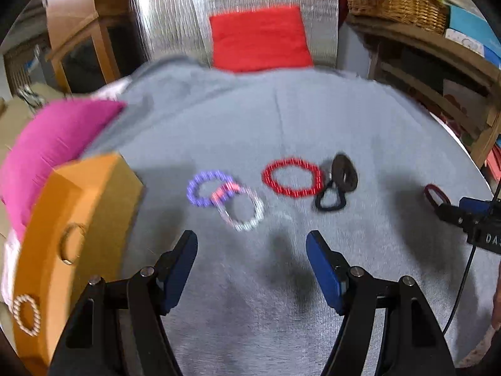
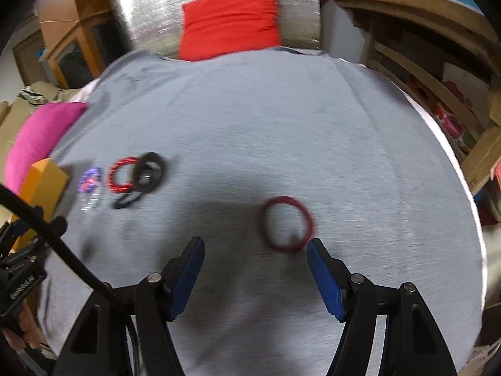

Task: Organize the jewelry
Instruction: 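Grasp the dark red ring band with the right gripper while the left grasps the pink-clear bracelet, then lift the dark red band and pink-clear bracelet and carry them toward the orange box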

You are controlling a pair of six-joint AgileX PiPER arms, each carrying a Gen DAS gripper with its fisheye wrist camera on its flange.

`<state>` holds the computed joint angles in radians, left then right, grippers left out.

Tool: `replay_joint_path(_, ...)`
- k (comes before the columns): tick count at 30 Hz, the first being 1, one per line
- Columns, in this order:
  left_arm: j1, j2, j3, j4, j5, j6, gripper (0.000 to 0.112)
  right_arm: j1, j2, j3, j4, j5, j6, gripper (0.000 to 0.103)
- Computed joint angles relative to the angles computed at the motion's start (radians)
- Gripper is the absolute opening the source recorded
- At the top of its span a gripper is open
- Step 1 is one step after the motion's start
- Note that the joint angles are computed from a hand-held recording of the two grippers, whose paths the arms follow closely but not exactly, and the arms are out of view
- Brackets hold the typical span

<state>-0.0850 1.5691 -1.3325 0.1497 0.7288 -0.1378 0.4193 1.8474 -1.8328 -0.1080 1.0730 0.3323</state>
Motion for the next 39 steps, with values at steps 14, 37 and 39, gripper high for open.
replay_joint_path(14,0.188,0.139,-0.111,-0.266,0.078,0.185,0.072,0.002,0.144,-0.123,-0.133,0.024,0.085,0.057)
replay_joint_path(37,0.162,0.21,-0.126,-0.404,-0.049,0.246,0.016,0.049,0.106,-0.073,-0.101,-0.028,0.124,0.022)
replay_joint_path(39,0.184,0.213,-0.132,-0.453,-0.034,0.298,0.013,0.054,0.107,-0.075,-0.111,-0.021,0.127,0.022)
